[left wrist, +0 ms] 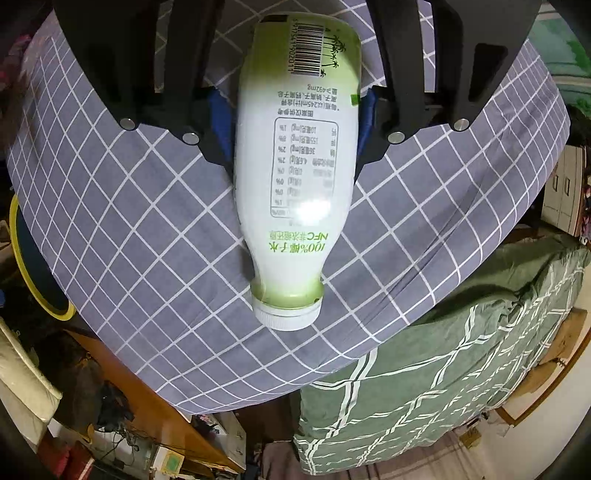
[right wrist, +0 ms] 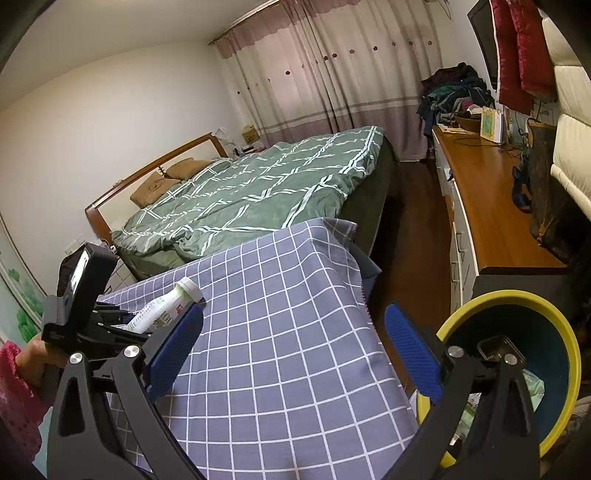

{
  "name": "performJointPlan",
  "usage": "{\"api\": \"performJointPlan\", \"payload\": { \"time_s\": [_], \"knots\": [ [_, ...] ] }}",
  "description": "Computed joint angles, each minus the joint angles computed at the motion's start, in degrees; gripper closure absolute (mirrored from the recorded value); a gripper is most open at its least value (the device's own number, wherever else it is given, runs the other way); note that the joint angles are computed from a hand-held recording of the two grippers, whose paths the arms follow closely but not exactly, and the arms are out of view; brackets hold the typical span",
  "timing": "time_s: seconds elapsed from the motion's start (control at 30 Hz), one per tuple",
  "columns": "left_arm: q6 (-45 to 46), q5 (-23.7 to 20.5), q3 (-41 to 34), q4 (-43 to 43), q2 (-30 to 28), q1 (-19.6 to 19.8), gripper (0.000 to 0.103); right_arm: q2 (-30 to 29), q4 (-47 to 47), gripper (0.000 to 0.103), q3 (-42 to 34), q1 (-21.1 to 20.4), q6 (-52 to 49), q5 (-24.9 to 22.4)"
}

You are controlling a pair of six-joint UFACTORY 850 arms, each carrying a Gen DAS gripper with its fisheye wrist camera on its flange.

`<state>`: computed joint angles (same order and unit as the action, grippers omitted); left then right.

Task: Collect trash
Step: 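Carry the coconut water bottle with the left gripper over the bin and release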

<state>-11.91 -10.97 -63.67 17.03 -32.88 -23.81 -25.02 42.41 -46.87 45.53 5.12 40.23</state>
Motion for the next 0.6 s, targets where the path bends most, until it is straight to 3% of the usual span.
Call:
{"api": "performJointPlan", "payload": {
  "time_s": [0.23, 0.4, 0.5, 0.6],
  "knots": [
    [-14.5, 3.7, 5.7, 11.5, 5.2, -1.3, 0.051, 0.5, 1.3, 0.009, 0.5, 0.2, 0.1, 1.7],
    [-35.3, 3.8, 10.4, 30.5, 9.7, -4.8, 0.052, 3.8, 0.5, 0.009, 4.0, 0.3, 2.7, 3.7],
    [-49.9, 3.3, 12.8, 44.6, 12.3, -7.6, 0.052, 7.4, 2.3, 0.009, 8.1, 1.8, 2.2, 7.0],
    [-59.3, 3.6, 14.6, 53.4, 14.9, -10.7, 0.052, 11.2, 6.3, 0.009, 12.7, 4.2, -0.4, 10.0]
  ]
}}
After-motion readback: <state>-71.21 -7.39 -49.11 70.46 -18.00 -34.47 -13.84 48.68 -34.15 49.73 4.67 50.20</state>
